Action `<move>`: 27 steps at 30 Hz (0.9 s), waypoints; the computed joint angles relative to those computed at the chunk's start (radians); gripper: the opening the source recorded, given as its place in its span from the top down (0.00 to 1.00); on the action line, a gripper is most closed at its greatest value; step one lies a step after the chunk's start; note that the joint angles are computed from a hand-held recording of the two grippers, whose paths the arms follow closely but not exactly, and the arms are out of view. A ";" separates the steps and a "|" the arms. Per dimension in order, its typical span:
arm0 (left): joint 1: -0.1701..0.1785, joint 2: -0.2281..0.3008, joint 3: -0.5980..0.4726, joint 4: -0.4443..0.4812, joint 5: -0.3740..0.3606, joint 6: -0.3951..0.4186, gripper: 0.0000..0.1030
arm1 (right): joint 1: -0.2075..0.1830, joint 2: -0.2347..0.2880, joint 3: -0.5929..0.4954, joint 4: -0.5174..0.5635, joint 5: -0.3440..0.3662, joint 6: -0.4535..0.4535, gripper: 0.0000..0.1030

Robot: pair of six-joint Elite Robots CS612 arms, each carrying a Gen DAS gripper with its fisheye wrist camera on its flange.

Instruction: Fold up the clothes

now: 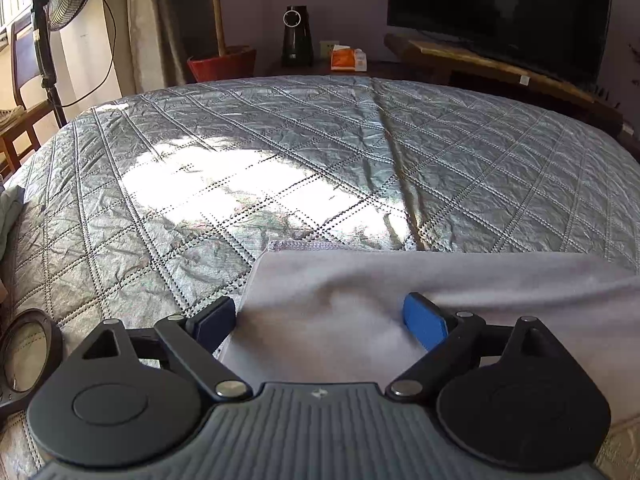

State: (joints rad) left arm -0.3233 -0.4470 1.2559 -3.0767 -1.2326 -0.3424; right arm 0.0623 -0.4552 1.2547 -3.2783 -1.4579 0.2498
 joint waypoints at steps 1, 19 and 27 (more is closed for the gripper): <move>0.000 0.000 0.000 0.001 0.001 0.001 0.12 | 0.006 -0.010 0.013 -0.012 -0.033 -0.013 0.54; -0.023 0.006 -0.002 -0.060 0.079 0.083 0.35 | 0.052 0.003 -0.022 0.047 -0.080 -0.339 0.52; -0.026 0.008 -0.010 -0.046 0.070 0.100 0.33 | 0.055 0.041 -0.073 0.173 -0.072 -0.287 0.53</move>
